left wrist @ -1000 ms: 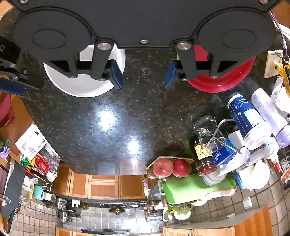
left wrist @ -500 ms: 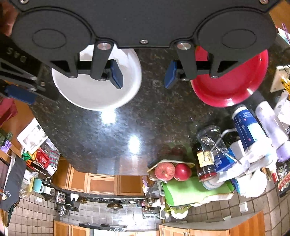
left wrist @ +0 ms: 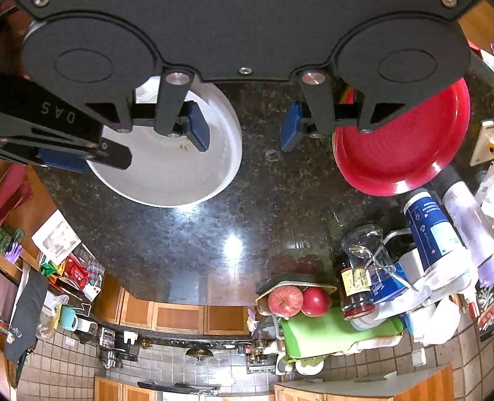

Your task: Organize plates and bowls

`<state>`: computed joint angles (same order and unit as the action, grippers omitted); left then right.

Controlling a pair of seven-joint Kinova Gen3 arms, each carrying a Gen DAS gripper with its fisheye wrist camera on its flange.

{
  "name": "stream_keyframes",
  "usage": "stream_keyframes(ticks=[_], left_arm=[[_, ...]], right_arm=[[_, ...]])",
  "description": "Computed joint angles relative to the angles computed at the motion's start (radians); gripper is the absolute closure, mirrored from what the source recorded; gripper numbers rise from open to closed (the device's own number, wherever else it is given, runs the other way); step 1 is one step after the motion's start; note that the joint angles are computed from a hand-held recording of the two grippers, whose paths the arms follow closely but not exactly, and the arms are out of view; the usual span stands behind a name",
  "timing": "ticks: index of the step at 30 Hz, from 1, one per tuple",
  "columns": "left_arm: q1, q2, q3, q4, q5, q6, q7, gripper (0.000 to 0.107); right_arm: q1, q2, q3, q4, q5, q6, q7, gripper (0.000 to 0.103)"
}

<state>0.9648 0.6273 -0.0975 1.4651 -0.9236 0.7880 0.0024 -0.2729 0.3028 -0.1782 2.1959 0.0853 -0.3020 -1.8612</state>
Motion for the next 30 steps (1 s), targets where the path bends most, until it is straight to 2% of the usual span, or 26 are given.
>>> stream_keyframes(ticks=[2, 12, 20, 24, 28, 30], left_arm=[[-0.007, 0.008, 0.007, -0.012, 0.008, 0.006, -0.020, 0.050], [-0.041, 0.009, 0.004, 0.002, 0.048, -0.075, -0.083, 0.050], [-0.055, 0.024, -0.007, -0.010, 0.104, -0.104, -0.145, 0.050], [-0.067, 0.018, -0.012, 0.001, 0.132, -0.144, -0.175, 0.050], [-0.078, 0.013, -0.014, 0.012, 0.163, -0.184, -0.209, 0.050], [-0.103, 0.013, 0.003, 0.009, 0.203, -0.198, -0.252, 0.050]], right_arm=[[-0.026, 0.006, 0.019, -0.008, -0.021, 0.008, 0.018, 0.046], [-0.129, 0.028, 0.105, -0.045, -0.159, 0.049, 0.110, 0.046], [-0.117, 0.041, 0.090, -0.076, -0.161, 0.102, 0.132, 0.051], [-0.076, 0.046, 0.047, -0.085, -0.135, 0.119, 0.114, 0.058], [0.026, 0.051, -0.055, -0.099, -0.065, 0.153, 0.067, 0.072], [0.068, 0.056, -0.098, -0.105, -0.036, 0.164, 0.048, 0.075]])
